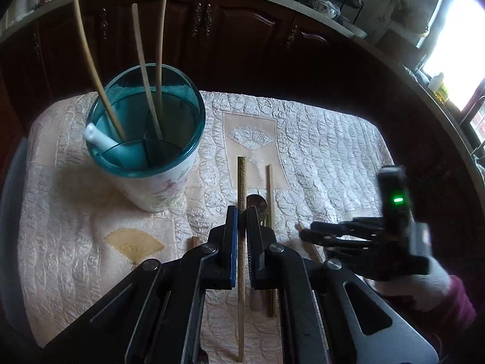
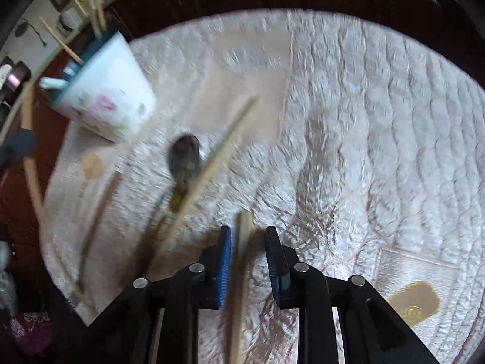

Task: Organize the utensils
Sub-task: 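Lift the chopstick over the holder with the left tool while the right tool carries its chopstick there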

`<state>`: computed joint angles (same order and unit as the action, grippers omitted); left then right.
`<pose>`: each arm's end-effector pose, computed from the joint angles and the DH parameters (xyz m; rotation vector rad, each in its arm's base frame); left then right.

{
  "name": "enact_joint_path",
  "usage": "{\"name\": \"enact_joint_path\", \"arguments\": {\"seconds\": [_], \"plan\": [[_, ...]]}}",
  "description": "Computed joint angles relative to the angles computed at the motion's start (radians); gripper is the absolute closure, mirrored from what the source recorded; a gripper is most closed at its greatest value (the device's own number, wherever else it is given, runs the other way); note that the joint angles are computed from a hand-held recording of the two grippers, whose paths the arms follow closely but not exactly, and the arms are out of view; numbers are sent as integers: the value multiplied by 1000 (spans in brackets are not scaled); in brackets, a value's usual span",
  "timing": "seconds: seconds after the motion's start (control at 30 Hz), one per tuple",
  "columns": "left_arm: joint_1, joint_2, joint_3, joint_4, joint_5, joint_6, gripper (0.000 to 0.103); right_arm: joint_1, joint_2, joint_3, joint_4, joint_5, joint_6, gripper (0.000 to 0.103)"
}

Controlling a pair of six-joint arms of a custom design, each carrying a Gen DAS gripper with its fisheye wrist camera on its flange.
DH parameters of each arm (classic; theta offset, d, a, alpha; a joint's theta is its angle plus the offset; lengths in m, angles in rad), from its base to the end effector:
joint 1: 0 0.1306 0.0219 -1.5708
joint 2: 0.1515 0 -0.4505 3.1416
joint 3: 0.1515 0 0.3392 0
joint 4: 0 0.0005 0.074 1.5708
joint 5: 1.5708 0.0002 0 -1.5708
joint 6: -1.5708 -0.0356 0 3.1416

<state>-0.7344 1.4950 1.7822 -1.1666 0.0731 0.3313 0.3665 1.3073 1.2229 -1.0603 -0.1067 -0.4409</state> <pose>0.3326 -0.3045 0.5914 0.5388 2.4705 -0.5422 0.3299 0.1301 0.4500 0.0710 2.7668 0.3711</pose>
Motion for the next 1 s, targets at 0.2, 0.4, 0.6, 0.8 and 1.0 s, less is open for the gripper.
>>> {"name": "enact_joint_path", "arguments": {"seconds": [0.2,0.4,0.6,0.8,1.0], "plan": [[5,-30,7,-3,6,-1,99,-8,-66,28,7,-12,2,98],[22,-58,39,-2,26,-7,99,-11,-140,112,3,-20,7,98],[45,-72,90,-12,30,-9,99,17,-161,198,-4,4,0,98],[79,-71,168,-21,17,-19,99,48,-127,310,13,13,20,98],[130,-37,293,-13,-16,-20,99,66,-50,499,-14,33,85,98]]}}
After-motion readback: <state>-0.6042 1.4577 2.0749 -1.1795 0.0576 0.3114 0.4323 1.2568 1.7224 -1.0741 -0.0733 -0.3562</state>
